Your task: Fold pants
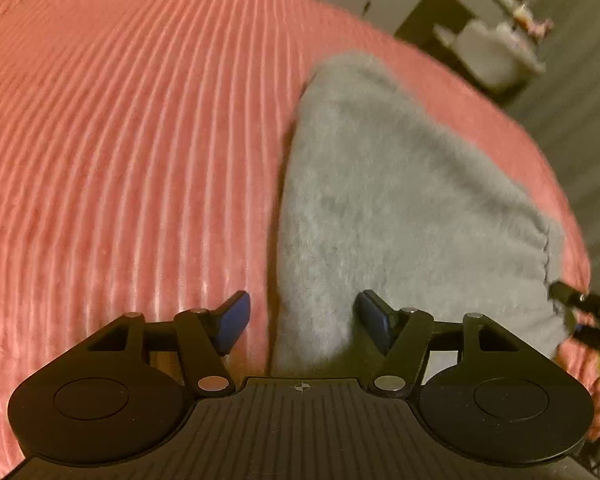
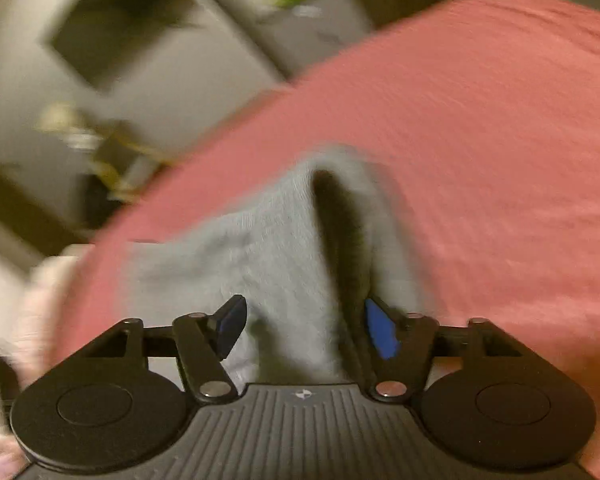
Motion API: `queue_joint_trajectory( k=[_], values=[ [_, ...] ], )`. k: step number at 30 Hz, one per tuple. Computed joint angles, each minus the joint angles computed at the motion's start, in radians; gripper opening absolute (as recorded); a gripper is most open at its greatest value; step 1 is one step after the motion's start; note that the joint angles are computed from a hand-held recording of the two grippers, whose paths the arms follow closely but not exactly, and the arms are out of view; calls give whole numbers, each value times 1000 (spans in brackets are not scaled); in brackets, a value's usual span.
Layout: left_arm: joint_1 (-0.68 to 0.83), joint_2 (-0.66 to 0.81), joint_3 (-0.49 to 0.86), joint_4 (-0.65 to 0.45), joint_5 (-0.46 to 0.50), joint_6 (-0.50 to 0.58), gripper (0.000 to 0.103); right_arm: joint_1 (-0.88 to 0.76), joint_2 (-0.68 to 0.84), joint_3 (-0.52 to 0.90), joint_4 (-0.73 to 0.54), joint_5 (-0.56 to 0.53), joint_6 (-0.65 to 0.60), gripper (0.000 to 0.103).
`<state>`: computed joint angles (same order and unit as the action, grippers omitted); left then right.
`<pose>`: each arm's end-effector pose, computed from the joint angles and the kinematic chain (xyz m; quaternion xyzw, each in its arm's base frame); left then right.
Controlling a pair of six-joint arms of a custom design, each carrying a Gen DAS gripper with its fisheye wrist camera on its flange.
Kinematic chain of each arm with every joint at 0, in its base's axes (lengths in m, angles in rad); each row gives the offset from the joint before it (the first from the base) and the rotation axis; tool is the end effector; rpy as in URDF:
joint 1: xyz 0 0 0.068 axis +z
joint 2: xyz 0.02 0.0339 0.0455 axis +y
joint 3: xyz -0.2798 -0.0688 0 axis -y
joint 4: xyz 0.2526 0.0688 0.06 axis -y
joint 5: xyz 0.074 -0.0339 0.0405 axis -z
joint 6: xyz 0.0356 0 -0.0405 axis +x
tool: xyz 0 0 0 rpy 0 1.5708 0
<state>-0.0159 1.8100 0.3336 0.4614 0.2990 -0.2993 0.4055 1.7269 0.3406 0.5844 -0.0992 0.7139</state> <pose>0.2266 -0.0141 0.0478 -0.0938 0.9471 -0.1840 0.2454 0.2237 0.0999 0.0740 0.1238 0.9177 0.2378 0.2930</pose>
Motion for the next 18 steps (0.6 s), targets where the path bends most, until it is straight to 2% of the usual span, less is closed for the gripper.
queue_joint_trajectory(
  k=[1, 3, 4, 5, 6, 7, 8, 10, 12, 14, 15, 17, 18],
  values=[
    [-32, -56, -22, -13, -64, 6, 67, -12, 9, -26, 39, -1, -1, 74],
    [-106, -171, -59, -29, -175, 28, 68, -23, 17, -105, 181, -21, 43, 73],
    [-146, -236, -76, -35, -220, 28, 68, -6, 2, -127, 204, 3, 52, 72],
    [-172, -280, -82, -30, -241, 24, 72, 33, -29, -143, 202, 70, 59, 71],
    [-210, -311, -83, -17, -267, 5, 76, 86, -71, -151, 193, 161, 57, 65],
    [-221, -313, -85, 15, -278, 7, 84, 123, -104, -158, 198, 232, 44, 54],
    [-252, -302, -73, 33, -306, 2, 86, 176, -133, -157, 206, 315, 25, 50],
    [-328, -223, -4, 41, -401, -13, 86, 261, -142, -137, 253, 409, -36, 46],
    [-378, -129, 49, 67, -482, -26, 83, 306, -81, -60, 264, 422, -113, 41],
    [-412, -17, 76, 166, -539, -9, 86, 332, 6, 43, 233, 435, -173, 35],
    [-417, 20, 81, 181, -541, 3, 87, 335, 57, 98, 216, 429, -195, 34],
    [-395, 138, 180, 41, -506, 21, 89, 315, 163, 200, 163, 403, -228, 34],
    [-359, 141, 177, 55, -453, 2, 89, 306, 213, 271, 49, 407, -224, 23]
  ],
)
